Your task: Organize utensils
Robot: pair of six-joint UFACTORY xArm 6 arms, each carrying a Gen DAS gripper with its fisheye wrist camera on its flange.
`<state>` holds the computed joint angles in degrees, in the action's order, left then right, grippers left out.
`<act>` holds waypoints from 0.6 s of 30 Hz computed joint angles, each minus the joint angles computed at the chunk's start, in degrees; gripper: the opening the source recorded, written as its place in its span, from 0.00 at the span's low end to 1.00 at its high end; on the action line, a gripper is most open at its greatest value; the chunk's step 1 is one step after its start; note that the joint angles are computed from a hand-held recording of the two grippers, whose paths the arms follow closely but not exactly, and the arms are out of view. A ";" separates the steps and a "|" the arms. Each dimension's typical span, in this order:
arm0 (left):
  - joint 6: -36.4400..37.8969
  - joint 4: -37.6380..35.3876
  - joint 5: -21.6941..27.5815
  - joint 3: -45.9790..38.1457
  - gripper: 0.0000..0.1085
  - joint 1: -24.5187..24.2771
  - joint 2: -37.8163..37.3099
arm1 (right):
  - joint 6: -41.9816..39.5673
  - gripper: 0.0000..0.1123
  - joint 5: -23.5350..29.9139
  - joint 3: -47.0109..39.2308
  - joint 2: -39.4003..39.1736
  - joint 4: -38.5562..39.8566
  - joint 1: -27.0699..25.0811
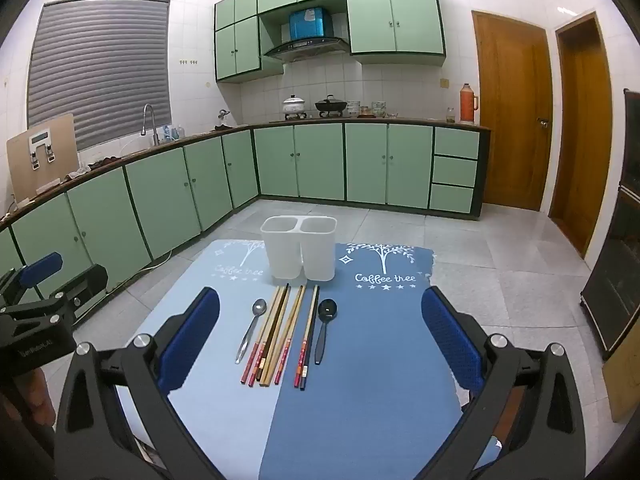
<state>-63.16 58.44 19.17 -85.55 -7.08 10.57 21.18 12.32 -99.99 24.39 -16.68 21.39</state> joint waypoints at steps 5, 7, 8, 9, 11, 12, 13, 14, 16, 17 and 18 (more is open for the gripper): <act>0.31 -0.72 -0.51 0.30 0.89 0.41 -0.26 | -0.07 0.87 -0.02 -0.06 0.08 0.32 0.03; 0.25 -0.62 -0.60 0.48 0.89 0.57 -0.46 | -0.13 0.87 0.09 -0.19 0.16 0.41 0.06; 0.23 -0.64 -0.74 0.62 0.89 0.67 -0.58 | -0.03 0.87 -0.15 -0.09 0.13 0.34 0.03; 0.99 -1.46 -0.42 0.17 0.89 0.56 -0.24 | -0.02 0.87 -0.12 -0.09 0.12 0.32 0.04; 0.74 -0.95 -0.09 -0.10 0.89 0.28 0.09 | -0.10 0.87 -0.17 -0.08 0.14 0.46 0.05; 0.77 -1.00 -0.19 -0.11 0.89 0.35 0.11 | -0.10 0.87 -0.17 -0.08 0.14 0.46 0.05; 0.77 -1.03 -0.25 -0.13 0.89 0.42 0.13 | 0.00 0.87 -0.19 -0.07 0.13 0.32 0.05; 0.78 -1.04 -0.34 -0.14 0.89 0.50 0.15 | 0.02 0.87 -0.16 -0.04 0.11 0.35 0.05; 0.49 -0.60 -0.13 0.41 0.89 0.24 -0.31 | 0.06 0.87 -0.14 -0.02 0.10 0.35 0.06; 0.45 -0.64 -0.11 0.38 0.89 0.19 -0.31 | 0.06 0.87 -0.14 -0.02 0.10 0.35 0.06; 0.45 -0.66 -0.19 0.42 0.89 0.24 -0.34 | 0.14 0.87 -0.11 -0.03 0.09 0.26 0.06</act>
